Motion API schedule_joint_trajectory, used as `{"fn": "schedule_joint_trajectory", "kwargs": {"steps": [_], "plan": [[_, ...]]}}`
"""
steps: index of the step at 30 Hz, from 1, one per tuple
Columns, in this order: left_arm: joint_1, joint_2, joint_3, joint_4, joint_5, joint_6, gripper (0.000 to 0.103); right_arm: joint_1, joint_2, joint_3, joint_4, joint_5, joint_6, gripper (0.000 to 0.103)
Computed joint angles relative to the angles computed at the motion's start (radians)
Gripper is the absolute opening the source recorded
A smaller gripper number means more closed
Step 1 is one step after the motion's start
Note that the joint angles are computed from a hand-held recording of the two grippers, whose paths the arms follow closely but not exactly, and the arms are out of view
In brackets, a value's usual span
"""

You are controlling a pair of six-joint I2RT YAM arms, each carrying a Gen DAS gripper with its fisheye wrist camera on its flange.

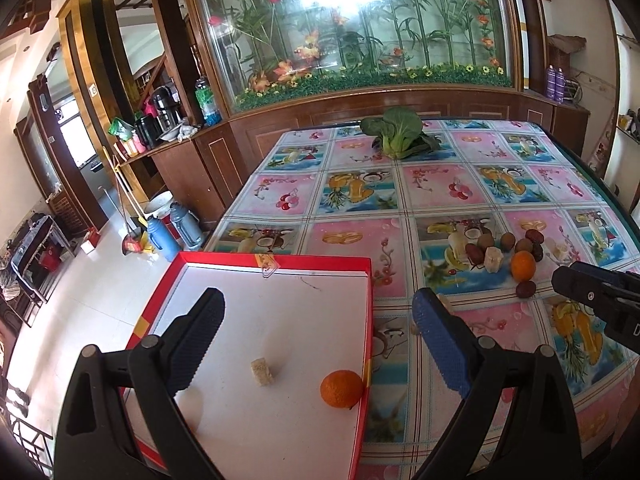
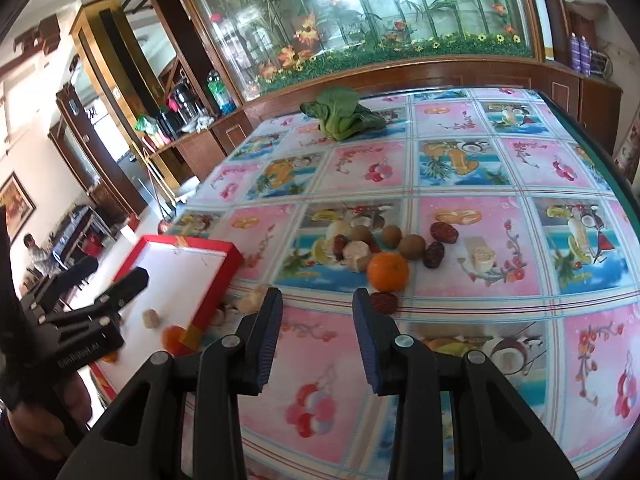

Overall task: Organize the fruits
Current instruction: 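Move both open grippers back over the fruit pile, then grasp a beige chunk with the left gripper while the right grasps a red date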

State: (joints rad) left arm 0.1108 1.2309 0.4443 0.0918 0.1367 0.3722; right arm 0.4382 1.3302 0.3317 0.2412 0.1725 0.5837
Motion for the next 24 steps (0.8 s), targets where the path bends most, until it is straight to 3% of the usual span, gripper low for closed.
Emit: {"fn": "schedule_joint_trajectory", "kwargs": {"steps": [5,10,14,17,24], "plan": [[0.065,0.124,0.02,0.043,0.108,0.09,0.095,-0.077,0.05,-0.019,-0.02,-0.009,-0.066,0.036],[0.111,0.242,0.072,0.002,0.202,0.179,0.095,-0.157,0.154,0.008,0.014,-0.05,-0.089,0.036],[0.094,0.272,0.102,-0.02,0.218,0.17,0.095,-0.118,0.252,0.071,0.029,-0.057,-0.107,0.036],[0.057,0.295,0.13,-0.047,0.23,0.171,0.095,-0.069,0.312,0.119,0.021,0.025,-0.107,0.036],[-0.026,0.342,0.149,-0.051,0.208,0.207,0.095,-0.071,0.391,0.155,0.036,0.07,-0.121,0.036]]}}
